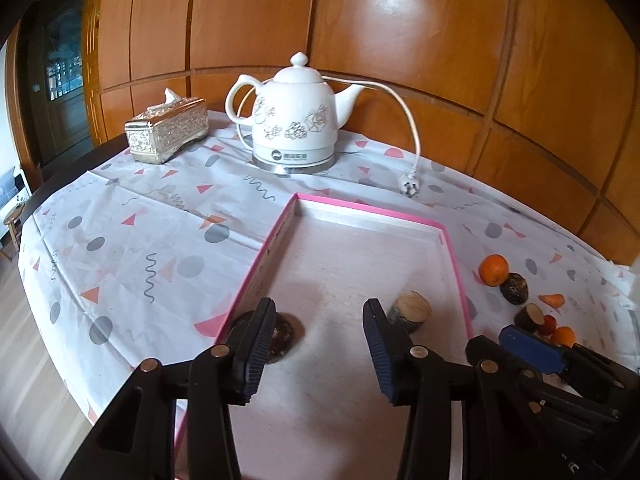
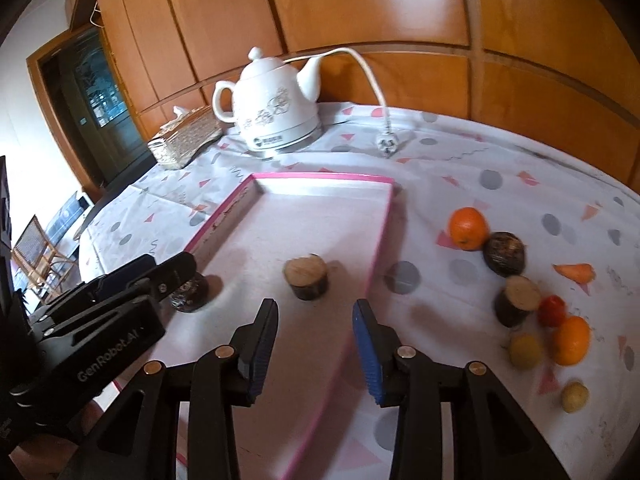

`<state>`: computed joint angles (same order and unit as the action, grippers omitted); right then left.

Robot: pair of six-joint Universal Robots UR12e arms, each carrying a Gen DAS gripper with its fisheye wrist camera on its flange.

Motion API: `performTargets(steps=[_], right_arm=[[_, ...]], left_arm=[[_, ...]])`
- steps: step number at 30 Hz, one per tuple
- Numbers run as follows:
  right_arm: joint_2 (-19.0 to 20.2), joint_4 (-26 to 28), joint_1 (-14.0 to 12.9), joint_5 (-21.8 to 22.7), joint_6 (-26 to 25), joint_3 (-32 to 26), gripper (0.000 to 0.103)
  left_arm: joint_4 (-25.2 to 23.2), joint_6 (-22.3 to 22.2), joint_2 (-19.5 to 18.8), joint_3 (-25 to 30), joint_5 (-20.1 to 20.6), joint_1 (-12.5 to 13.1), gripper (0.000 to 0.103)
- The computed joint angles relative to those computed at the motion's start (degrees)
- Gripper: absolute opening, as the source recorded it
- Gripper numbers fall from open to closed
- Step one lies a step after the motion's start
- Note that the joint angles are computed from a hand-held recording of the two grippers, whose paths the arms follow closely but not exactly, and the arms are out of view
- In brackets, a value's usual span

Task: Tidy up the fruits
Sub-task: 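Move the right tool to the potato and grasp it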

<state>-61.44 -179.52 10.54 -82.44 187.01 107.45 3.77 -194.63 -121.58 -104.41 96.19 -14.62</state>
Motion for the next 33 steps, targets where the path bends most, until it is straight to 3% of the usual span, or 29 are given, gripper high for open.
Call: performTargets(steps=[17,26,33], right_arm=[[-3.26,-6.31,-1.68,-8.79,3.27,6.8,0.039],[-5.47,-6.38,-5.33,-13.24,9.38,12.13,0.039],[-6.11,-5.25,-7.48,-14.19,12.42,14.15,0.039]], left_arm=[[1.72,3.57,0.81,-0.86,-3.23,-2.19,0.053],[0.48,7.44,0.54,-0.15,-9.28,-3.55,0.053],[-2.18,10.33,-0.03,0.91,-13.0,-4.77,0.053]])
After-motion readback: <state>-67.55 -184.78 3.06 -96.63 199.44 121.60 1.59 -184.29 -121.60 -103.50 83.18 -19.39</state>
